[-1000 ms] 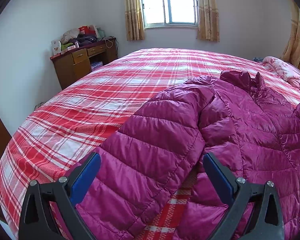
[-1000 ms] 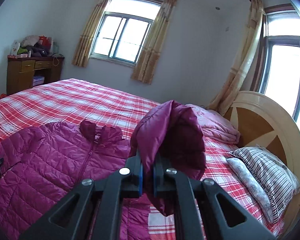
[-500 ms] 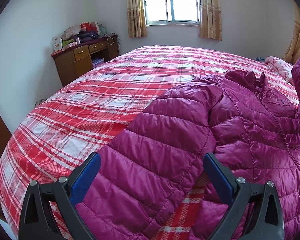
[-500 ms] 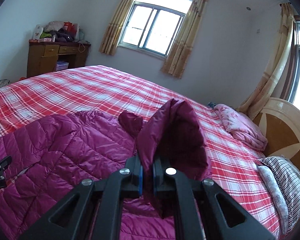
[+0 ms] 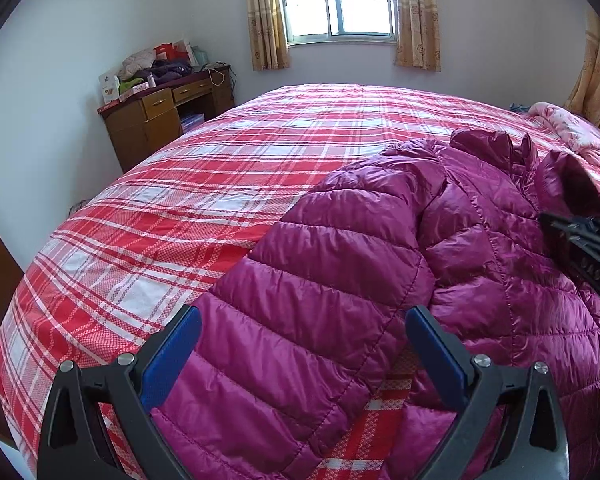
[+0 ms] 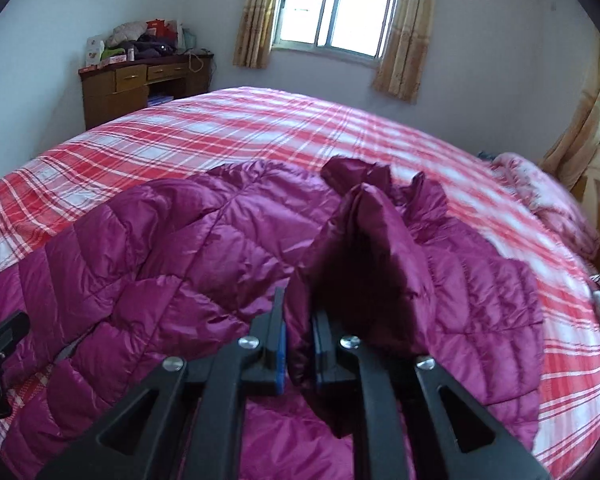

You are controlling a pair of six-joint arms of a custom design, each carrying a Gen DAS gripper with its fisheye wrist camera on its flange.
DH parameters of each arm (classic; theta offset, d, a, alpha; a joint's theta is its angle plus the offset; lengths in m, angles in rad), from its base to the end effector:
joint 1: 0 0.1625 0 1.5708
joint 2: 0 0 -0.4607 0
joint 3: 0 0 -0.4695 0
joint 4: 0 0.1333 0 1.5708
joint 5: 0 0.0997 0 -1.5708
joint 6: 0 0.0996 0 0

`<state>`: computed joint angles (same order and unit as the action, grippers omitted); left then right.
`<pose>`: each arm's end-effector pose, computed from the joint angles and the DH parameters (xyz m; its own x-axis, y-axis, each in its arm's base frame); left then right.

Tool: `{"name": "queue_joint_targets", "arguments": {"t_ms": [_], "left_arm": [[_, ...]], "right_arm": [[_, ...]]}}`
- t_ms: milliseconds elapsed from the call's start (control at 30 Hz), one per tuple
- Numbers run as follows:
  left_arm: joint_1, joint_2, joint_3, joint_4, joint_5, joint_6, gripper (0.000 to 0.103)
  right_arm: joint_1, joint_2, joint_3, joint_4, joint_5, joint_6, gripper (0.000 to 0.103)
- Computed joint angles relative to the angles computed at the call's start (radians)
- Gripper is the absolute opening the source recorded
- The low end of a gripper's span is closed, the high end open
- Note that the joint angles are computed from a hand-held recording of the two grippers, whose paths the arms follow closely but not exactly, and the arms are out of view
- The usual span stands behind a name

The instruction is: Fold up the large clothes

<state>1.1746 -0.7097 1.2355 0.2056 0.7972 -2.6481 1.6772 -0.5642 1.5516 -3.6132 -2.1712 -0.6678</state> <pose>-0.0992 -0.7628 0.1053 -0.6359 0.1125 -0.7635 0.6347 0.6391 -0.4344 0.1582 -0.7561 0.0632 -0.6527 0.0112 0.7575 -0.5815 0.6334 -0.5105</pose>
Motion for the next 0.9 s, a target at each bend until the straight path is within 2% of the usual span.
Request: {"name": "queue_joint_targets", "arguments": {"t_ms": [33,100,133,200,300,367,433,500,600,667,767,800,833,900], "left_arm": [[-0.001,0.002,-0.002,-0.001,-0.004,0.005,0.102],[-0.005,0.000,0.001,-0.014,-0.013,0.023,0.102],[-0.005,-0.003,0.003,-0.025,-0.017,0.031,0.102],[-0.006,-0.009,0.005,-0.045,-0.025,0.045,0.102],[-0.008,-0.006,-0.016,-0.031,-0.029,0.021,0.102],[-0.014,-0.006,-0.021,-0.034,-0.028,0.018,0.102],[-0.025,-0.002,-0.023,-0.037,-0.029,0.017,0.102],[-0.037,0.003,-0.022,-0.036,-0.025,0.019,0.102],[-0.053,0.005,-0.009,-0.063,-0.039,0.031,0.102],[-0.056,0.009,-0.007,-0.074,-0.054,0.032,0.102],[-0.051,0.017,-0.018,-0.063,-0.070,0.039,0.102],[-0.048,0.015,-0.016,-0.074,-0.080,0.052,0.102],[-0.045,0.013,-0.014,-0.084,-0.085,0.058,0.102],[-0.037,0.017,-0.027,-0.072,-0.087,0.043,0.102]], "right_arm": [[-0.008,-0.016,0.020,0.027,0.043,0.031,0.047],[-0.018,-0.043,0.065,0.018,0.139,0.064,0.067],[-0.022,-0.065,0.097,0.019,0.190,0.077,0.070],[-0.024,-0.100,0.146,0.024,0.254,0.082,0.070],[-0.027,-0.137,0.207,-0.031,0.298,0.072,0.070],[-0.047,-0.176,0.253,-0.063,0.353,0.141,0.070],[-0.066,-0.198,0.273,-0.097,0.378,0.206,0.070],[-0.079,-0.210,0.270,-0.068,0.394,0.256,0.071],[-0.096,-0.222,0.257,0.023,0.483,0.324,0.071],[-0.085,-0.224,0.252,0.080,0.538,0.306,0.071],[-0.062,-0.233,0.281,0.077,0.616,0.205,0.071],[-0.056,-0.234,0.294,0.051,0.618,0.178,0.071],[-0.047,-0.230,0.302,0.003,0.580,0.162,0.071],[-0.043,-0.222,0.299,-0.052,0.476,0.187,0.071]]}}
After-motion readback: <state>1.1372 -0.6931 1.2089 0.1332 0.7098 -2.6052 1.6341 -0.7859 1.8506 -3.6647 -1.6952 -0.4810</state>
